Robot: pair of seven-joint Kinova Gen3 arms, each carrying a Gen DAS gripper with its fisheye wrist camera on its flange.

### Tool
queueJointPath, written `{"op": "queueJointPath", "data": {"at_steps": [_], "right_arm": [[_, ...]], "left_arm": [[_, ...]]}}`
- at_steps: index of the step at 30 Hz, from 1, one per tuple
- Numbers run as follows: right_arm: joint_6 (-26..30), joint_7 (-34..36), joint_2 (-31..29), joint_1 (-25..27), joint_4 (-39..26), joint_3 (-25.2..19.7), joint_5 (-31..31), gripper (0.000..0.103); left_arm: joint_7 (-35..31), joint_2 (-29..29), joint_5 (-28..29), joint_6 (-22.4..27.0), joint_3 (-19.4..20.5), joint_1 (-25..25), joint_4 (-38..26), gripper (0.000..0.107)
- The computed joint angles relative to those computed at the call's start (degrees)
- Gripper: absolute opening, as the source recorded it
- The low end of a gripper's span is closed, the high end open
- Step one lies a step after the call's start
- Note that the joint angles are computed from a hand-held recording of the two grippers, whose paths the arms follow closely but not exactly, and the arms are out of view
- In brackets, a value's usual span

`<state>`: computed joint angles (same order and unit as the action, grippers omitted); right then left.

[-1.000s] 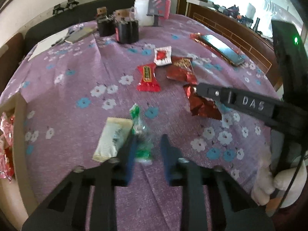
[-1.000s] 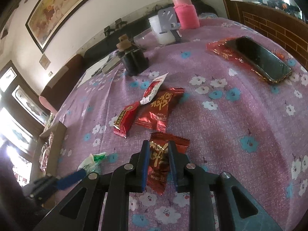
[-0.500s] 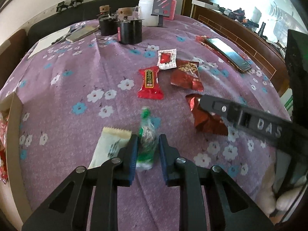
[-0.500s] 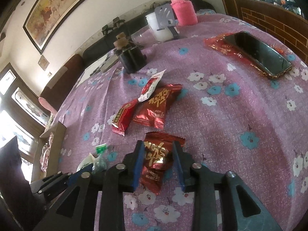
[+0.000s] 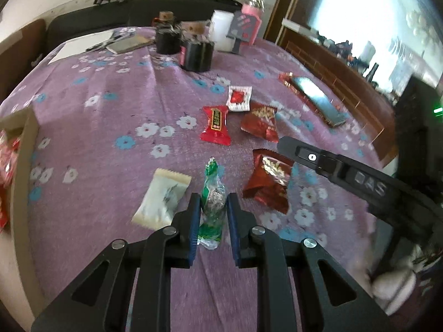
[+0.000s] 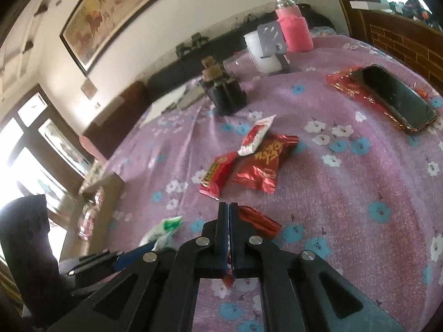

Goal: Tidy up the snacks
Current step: 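Carry both snacks into the cardboard box and open both tools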

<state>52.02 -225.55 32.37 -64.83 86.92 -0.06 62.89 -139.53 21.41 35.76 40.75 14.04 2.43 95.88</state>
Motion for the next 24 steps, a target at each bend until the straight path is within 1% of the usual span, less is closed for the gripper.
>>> {"op": "queueJointPath", "data": {"at_steps": [2, 3, 4, 5, 6, 8, 9, 10, 11, 12, 13, 14, 15, 16, 18, 19, 20, 22, 24], "right_arm": [[-3.61, -3.75, -0.96, -2.21, 2.44, 3.76, 0.66, 0.01], [-4.94, -4.23, -1.16, -2.8, 3.02, 4.97, 0.41, 0.022], [-5.83, -3.78, -1.34, -2.58, 3.17, 5.12, -0.09, 0.045], [-6.28, -2.4, -1.32, -1.63, 2.67, 4.2, -0.68, 0.055], [-5.8, -0.09, -1.2, -0.03, 1.68, 2.23, -1.3, 0.064], [-2.06, 4.57, 0.65, 3.25, -1.83, -3.08, -1.46, 0.064], [0.27, 6.9, 1.71, 4.09, -3.78, -4.71, -2.41, 0.064], [2.6, 8.81, 2.9, 4.23, -5.82, -5.27, -3.72, 0.064], [4.57, 9.8, 3.36, 3.52, -6.97, -4.78, -4.63, 0.064], [5.99, 9.85, 3.2, 1.97, -7.47, -3.22, -5.44, 0.064], [7.24, 8.96, 2.62, -0.6, -7.45, -0.6, -6.5, 0.064], [7.64, 7.15, 2.26, -2.43, -6.91, 1.07, -6.69, 0.064], [8.0, 5.13, 1.67, -3.64, -6.18, 1.68, -6.9, 0.064], [7.64, 4.04, 1.24, -3.8, -5.65, 1.44, -7.23, 0.064], [4.82, 4.35, 0.87, -1.73, -5.38, -0.54, -9.34, 0.064], [4.22, 5.52, 1.24, -0.22, -6.19, -1.9, -10.51, 0.064], [4.55, 7.63, 2.29, 0.82, -8.07, -2.24, -12.41, 0.064], [7.61, 12.28, 4.83, 0.99, -13.06, -1.26, -16.21, 0.064], [11.13, 16.71, 7.6, 3.49, -18.37, -3.38, -17.78, 0.064]], "left_arm": [[-2.08, -1.15, 2.79, 1.04, 0.58, -2.51, 1.12, 0.016], [-3.31, -1.71, 4.52, 2.04, 0.6, -3.95, 1.64, 0.016], [-4.22, -2.06, 5.94, 3.18, 0.33, -5.02, 1.94, 0.016], [-4.91, -2.35, 7.09, 3.95, -0.09, -5.69, 2.24, 0.016], [-5.73, -2.75, 8.35, 4.69, -0.6, -6.54, 2.75, 0.016], [-7.4, -3.6, 10.44, 5.93, -1.8, -8.03, 3.85, 0.016], [-8.13, -3.97, 11.2, 6.37, -2.41, -8.49, 4.33, 0.016], [-8.88, -4.3, 12.04, 6.86, -3.01, -9.04, 4.77, 0.016], [-9.82, -4.66, 13.02, 7.62, -3.64, -9.88, 5.18, 0.016], [-10.69, -5.02, 13.83, 8.24, -4.23, -10.5, 5.5, 0.016], [-11.82, -5.53, 14.75, 8.74, -4.86, -11.28, 5.95, 0.016], [-12.85, -5.8, 15.57, 8.97, -5.45, -11.8, 6.26, 0.016], [-13.82, -6.09, 16.43, 9.39, -6.06, -12.47, 6.56, 0.016], [-14.39, -6.15, 17.02, 9.88, -6.56, -12.85, 6.61, 0.016], [-15.5, -5.71, 18.51, 11.28, -7.41, -13.94, 6.43, 0.016], [-16.04, -5.53, 19.15, 11.89, -7.71, -14.41, 6.41, 0.016], [-16.75, -5.34, 19.86, 12.49, -7.99, -14.96, 6.45, 0.016], [-17.71, -5.28, 20.62, 13.36, -8.54, -15.71, 6.65, 0.016], [-18.94, -5.53, 21.31, 13.96, -9.29, -16.81, 7.02, 0.016]]}}
